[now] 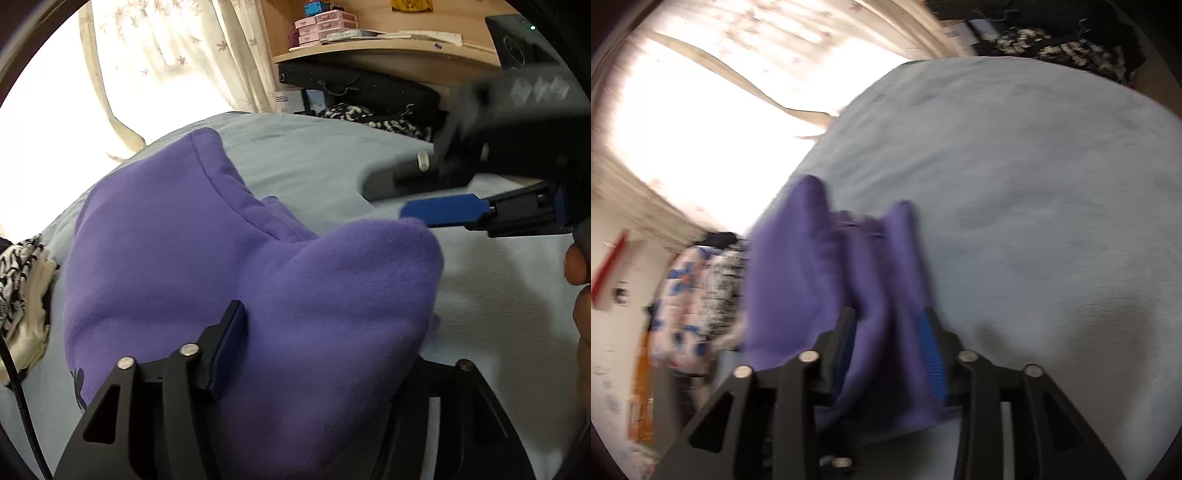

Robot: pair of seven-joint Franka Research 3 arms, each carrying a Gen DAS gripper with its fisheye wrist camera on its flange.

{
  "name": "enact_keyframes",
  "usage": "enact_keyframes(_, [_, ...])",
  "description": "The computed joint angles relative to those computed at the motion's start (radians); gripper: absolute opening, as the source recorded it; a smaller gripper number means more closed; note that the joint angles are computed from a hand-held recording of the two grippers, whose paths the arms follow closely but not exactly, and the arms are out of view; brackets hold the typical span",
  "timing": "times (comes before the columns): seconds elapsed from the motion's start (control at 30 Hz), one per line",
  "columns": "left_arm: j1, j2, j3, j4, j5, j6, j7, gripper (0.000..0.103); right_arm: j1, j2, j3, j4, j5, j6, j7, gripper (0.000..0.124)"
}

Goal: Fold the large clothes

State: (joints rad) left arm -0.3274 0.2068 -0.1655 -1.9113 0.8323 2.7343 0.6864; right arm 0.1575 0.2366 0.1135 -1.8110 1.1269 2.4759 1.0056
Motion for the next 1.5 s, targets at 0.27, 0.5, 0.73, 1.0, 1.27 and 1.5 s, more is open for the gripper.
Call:
enact_keyframes(0.27, [0.067, -0.059, -0.030, -0.106, -0.190, 0.179, 0.151, 0.083, -0.012, 0.098, -0.004, 0.172, -0.171, -0.337, 0.084, 0.048])
enact_keyframes(0.5, [0.093, -0.081, -0.056, -0.131, -0.362, 0.199, 0.299, 0.085, -0.002, 0.124, 0.004, 0.266, -0.289, -0.404, 0.106, 0.047])
enact_keyframes(0.73, [0.109, -0.092, -0.073, -0.150, -0.561, 0.216, 0.419, 0.085, 0.032, 0.236, 0.006, 0.442, -0.432, -0.513, 0.199, 0.041])
enact_keyframes(1.0, [0.109, -0.236, -0.075, -0.232, -0.788, 0.146, 0.604, 0.085, 0.077, 0.213, -0.001, 0.378, -0.552, -0.387, 0.212, 0.014])
enact_keyframes(1.27, [0.229, -0.272, -0.047, -0.194, -0.462, -0.059, 0.121, 0.080, 0.080, 0.074, -0.017, 0.210, -0.581, -0.225, 0.176, 0.012])
enact_keyframes(1.5, [0.193, -0.172, -0.022, -0.072, -0.470, -0.105, 0.162, 0.076, 0.080, -0.016, -0.035, 0.100, -0.599, -0.105, 0.174, 0.011])
